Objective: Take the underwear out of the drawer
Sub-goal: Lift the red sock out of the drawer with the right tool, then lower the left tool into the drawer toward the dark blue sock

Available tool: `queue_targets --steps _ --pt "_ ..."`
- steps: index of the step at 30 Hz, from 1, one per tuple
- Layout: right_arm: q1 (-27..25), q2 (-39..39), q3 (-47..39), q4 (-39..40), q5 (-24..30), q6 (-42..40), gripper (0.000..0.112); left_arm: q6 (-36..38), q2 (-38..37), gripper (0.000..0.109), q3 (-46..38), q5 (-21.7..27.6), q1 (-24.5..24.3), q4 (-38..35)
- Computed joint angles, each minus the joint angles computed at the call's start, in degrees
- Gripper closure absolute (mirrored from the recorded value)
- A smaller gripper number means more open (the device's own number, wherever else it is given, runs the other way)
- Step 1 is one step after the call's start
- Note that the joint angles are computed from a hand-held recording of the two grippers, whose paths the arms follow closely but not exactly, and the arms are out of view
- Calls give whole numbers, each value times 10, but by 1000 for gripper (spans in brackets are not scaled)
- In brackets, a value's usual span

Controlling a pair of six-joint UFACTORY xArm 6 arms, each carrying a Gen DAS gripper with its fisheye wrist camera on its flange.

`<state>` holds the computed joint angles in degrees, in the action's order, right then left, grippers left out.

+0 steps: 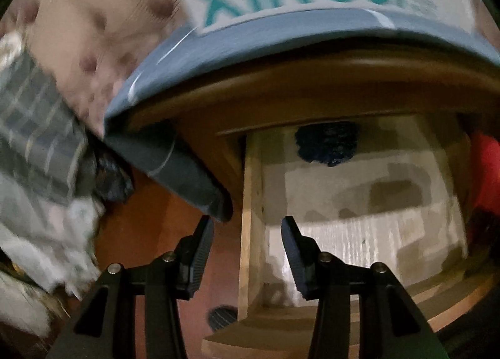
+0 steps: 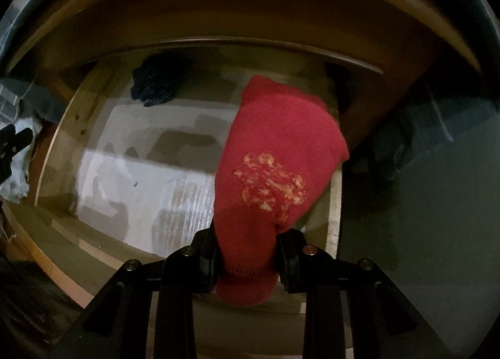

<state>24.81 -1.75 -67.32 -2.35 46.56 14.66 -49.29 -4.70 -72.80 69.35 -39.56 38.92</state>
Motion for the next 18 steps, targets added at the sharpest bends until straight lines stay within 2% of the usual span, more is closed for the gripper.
queue_targets --steps 4,8,12,18 --pt "-13 -7 8 35 -8 -3 86 41 26 63 -9 33 -43 88" --pt "-20 -8 9 63 -7 -11 86 104 48 62 -1 44 -72 174" --pt "-21 -9 6 81 -3 -15 85 176 53 62 26 12 -78 256" --pt "-22 -13 0 91 0 -20 85 317 62 61 57 -84 -50 334"
